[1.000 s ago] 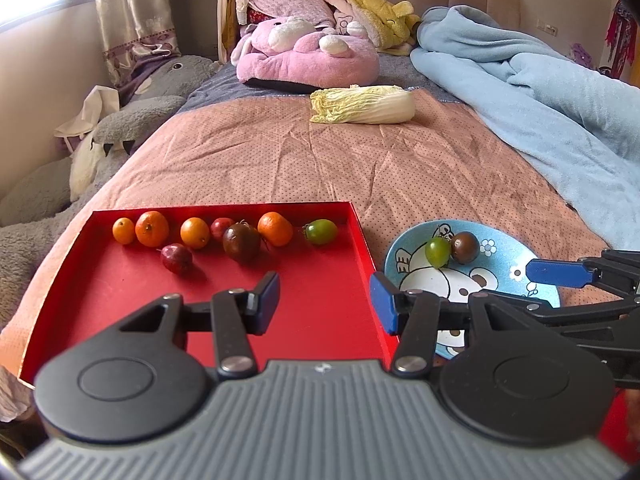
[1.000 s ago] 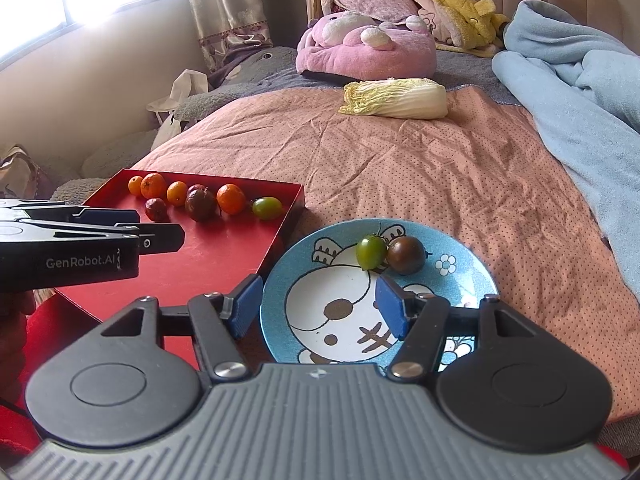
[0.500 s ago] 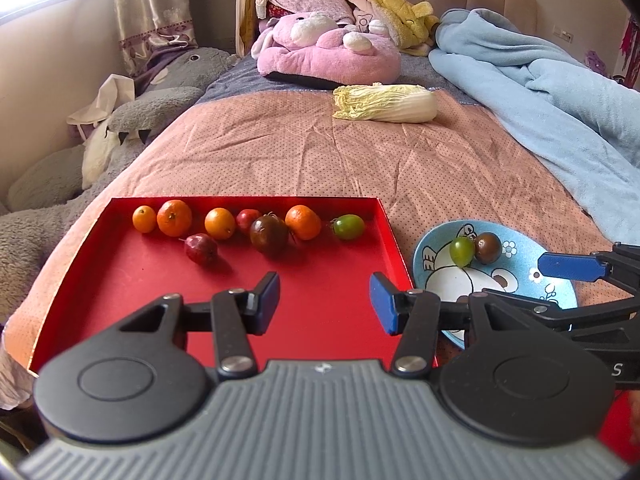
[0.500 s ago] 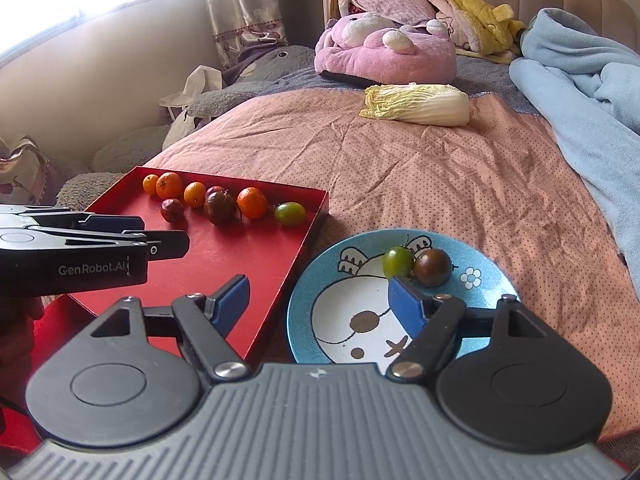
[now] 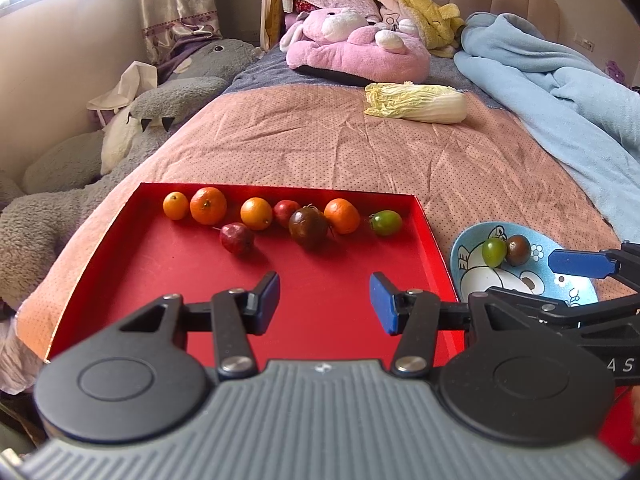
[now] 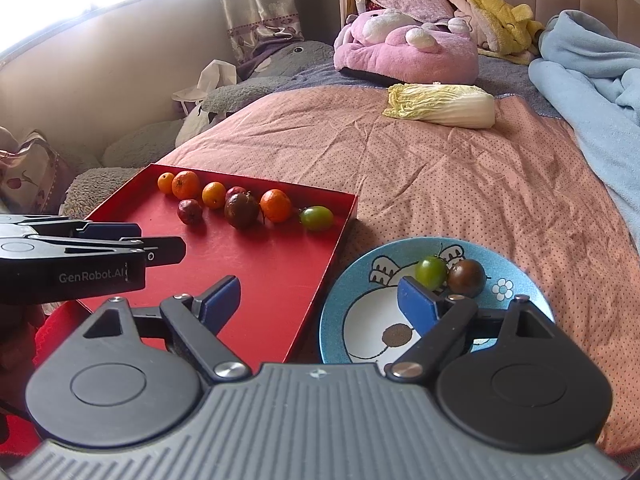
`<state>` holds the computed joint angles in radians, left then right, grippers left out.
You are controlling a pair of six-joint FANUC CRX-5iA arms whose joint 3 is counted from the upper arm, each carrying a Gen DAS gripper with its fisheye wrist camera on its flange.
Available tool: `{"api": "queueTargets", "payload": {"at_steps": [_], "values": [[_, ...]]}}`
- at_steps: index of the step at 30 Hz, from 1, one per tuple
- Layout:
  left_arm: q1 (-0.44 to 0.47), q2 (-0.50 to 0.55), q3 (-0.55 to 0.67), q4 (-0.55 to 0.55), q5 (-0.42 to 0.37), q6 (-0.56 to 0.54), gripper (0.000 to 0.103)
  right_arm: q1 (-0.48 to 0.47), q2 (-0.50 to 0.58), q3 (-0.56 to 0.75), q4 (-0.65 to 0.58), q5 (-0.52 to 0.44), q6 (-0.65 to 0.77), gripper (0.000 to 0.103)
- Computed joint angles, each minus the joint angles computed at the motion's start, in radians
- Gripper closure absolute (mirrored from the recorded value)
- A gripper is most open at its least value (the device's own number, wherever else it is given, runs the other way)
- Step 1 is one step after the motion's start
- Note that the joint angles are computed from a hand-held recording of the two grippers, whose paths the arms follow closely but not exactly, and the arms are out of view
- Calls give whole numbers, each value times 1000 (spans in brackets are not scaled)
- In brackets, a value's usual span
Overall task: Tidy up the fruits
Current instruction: 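Move both open grippers back over the red tray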
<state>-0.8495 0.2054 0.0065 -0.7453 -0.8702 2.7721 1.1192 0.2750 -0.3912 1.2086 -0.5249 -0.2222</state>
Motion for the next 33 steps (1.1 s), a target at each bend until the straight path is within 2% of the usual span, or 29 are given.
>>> {"api": "queueTargets", "payload": {"at_steps": [20, 33], "values": [[41, -28, -54, 23, 21, 18, 50, 8, 64, 83, -86, 22, 116, 14], [81, -9, -62, 52, 45, -1, 50, -27, 102, 112, -66, 71, 144, 14]]}}
